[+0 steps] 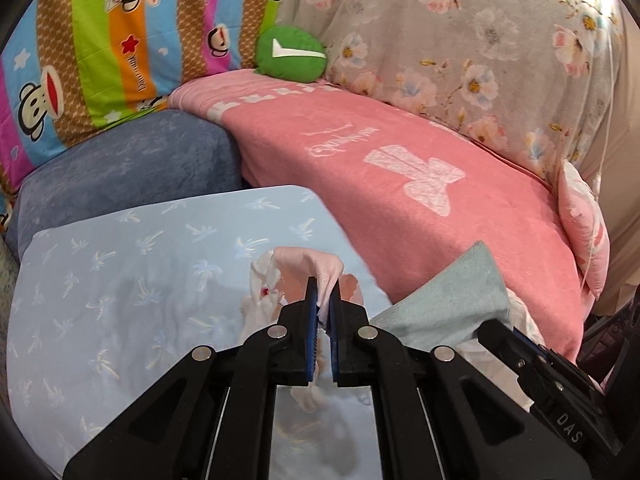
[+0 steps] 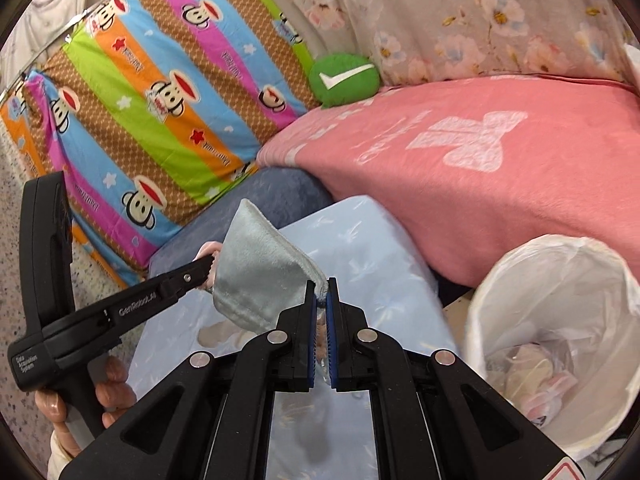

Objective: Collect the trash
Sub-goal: 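Carry the pink cloth and grey-green pouch in both tools over the wastebasket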

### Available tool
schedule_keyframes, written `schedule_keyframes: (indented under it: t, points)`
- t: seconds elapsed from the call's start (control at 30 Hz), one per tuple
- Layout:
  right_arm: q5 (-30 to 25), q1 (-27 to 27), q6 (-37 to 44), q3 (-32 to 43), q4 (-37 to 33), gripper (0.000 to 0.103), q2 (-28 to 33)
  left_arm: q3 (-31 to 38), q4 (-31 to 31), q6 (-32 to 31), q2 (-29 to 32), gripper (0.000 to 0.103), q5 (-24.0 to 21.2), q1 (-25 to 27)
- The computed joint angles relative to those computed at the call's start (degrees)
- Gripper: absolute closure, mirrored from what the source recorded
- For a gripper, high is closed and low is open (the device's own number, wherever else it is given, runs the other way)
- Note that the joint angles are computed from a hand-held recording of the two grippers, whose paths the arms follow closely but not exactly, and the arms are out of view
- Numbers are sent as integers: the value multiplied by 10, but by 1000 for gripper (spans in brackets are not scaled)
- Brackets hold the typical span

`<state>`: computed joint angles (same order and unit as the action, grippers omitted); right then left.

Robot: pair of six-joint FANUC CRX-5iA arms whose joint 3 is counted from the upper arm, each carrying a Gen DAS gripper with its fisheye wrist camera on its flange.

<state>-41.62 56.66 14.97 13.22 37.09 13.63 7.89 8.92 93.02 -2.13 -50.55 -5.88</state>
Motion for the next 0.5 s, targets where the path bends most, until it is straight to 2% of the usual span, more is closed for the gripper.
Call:
schedule_keyframes:
  t: [0.23, 0.5]
  points:
    - [-3, -13, -72, -80, 66, 99, -65, 26, -11, 0, 9, 98, -2, -49]
    - [-12, -29, -131, -158, 109, 99, -128, 53, -21, 0, 28, 98, -9, -96]
